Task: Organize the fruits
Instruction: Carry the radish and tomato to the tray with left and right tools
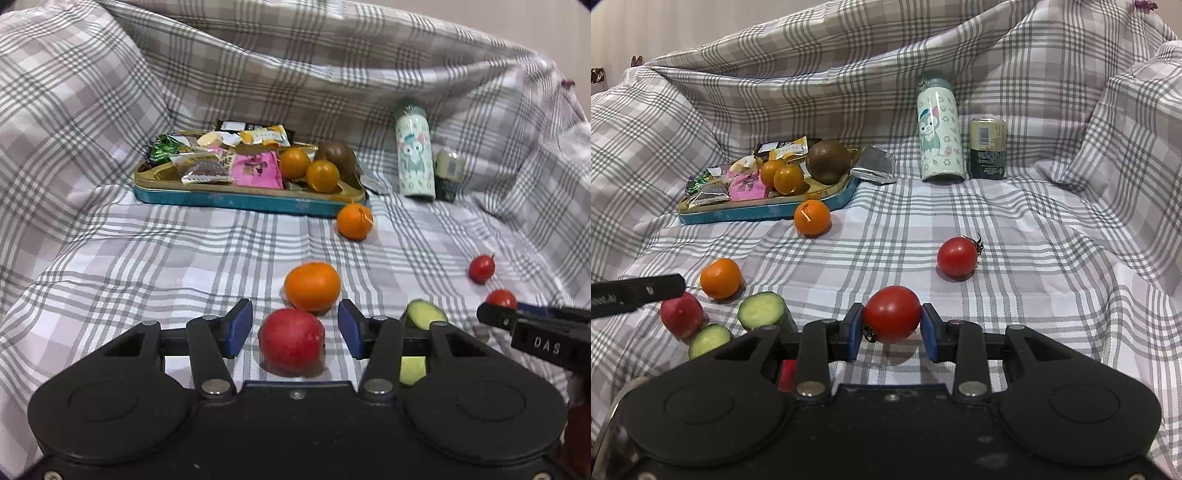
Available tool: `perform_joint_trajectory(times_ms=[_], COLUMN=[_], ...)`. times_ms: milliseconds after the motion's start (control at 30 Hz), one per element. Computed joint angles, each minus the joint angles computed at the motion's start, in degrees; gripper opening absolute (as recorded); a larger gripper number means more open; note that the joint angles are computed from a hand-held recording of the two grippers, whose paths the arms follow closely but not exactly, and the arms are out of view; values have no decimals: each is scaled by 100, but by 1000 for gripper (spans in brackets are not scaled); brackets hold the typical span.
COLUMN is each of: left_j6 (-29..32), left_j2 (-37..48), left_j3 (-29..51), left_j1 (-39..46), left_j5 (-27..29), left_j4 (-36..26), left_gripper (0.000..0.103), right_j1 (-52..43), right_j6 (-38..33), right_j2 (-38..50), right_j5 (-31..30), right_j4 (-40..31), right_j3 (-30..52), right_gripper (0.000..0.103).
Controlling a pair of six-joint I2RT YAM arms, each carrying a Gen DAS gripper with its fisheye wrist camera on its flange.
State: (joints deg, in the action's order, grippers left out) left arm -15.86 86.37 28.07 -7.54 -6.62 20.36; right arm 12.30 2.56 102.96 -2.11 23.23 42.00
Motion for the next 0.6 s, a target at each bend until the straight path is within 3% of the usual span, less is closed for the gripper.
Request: perform_joint_trajectory(times_ms=[500, 600], left_j6=[151, 186], left_j2=[438, 403], left_j3=[319, 253], left_j1=[-126, -119], left_j5=[-290, -241], left_j4=[-354, -241], left_gripper=[56, 51], right_j1=[132, 146], right_j6=[-246, -260], right_j2=[46, 21], right_j5=[20, 53], right_j4=[31, 83], right_j3=[-4, -42], right_gripper=[35, 35])
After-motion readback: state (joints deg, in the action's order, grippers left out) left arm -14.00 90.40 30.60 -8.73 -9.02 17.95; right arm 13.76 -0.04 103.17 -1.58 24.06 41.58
